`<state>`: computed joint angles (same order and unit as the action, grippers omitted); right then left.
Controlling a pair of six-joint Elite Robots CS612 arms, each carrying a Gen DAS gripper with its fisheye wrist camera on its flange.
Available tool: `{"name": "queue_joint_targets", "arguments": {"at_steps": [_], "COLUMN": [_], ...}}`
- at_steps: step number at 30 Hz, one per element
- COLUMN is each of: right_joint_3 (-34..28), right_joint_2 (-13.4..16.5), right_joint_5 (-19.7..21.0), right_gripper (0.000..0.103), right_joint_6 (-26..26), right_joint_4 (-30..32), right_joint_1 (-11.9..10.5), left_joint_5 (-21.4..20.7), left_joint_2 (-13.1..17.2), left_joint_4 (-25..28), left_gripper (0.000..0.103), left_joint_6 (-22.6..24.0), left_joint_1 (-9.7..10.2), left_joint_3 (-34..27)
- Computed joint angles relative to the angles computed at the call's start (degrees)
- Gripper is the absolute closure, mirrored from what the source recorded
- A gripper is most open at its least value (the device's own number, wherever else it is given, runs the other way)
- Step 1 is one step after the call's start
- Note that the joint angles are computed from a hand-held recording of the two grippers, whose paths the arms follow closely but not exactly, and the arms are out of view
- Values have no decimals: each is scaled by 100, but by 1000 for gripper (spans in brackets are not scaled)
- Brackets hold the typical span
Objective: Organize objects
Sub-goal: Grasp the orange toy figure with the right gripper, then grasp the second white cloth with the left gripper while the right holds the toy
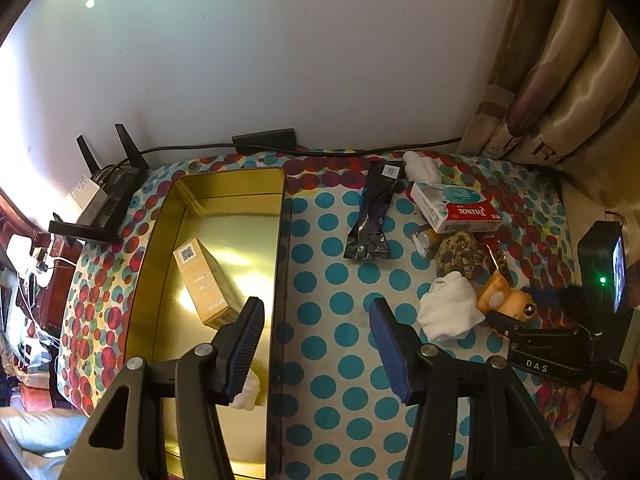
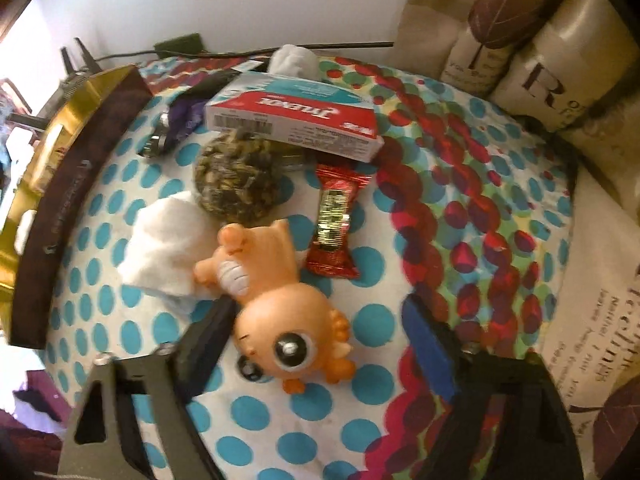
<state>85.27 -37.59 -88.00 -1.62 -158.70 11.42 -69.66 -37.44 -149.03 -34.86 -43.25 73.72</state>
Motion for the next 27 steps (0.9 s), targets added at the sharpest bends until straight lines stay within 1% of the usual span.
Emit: {"name": "queue_joint_targets", "arguments": {"at_steps": [1,2,5,7,9,14,21,27], "right_joint_3": [15,35,69,105,176,386,727,932], "right_joint_2": [-10,-22,-43,-63,-98,-247,-449,-520], "right_joint_5": [192,430,360,378,454,491,414,370], "right_gripper": [49,54,55,55,56,56,56,55], "right_joint_6": [-1,-18,-105,-72,44,275,714,1023], "right_joint_4": [12,32,-15,-59,-161,-422,-716,-875], "right_joint_1": [-27,-57,-24,-26,-60,-137,-225,-275], "left_joint_5": [-10,-20,-70,-86,-125,-280,-473,-669], "left_joint_2": [7,18,56,91,125,241,436,631], "left_joint_4": [8,21,37,63,72,115,163,184], "left_gripper": [47,47,47,47,47,47,47,47], "left_joint_6": [-8,-10,18,45,87,196,472,670], "left_joint_1": [-1,-3,-5,-10,-10,-13,-34,-40], "left_joint_3": [-11,-31,-89,-143,-193,-370,-651,-903]}}
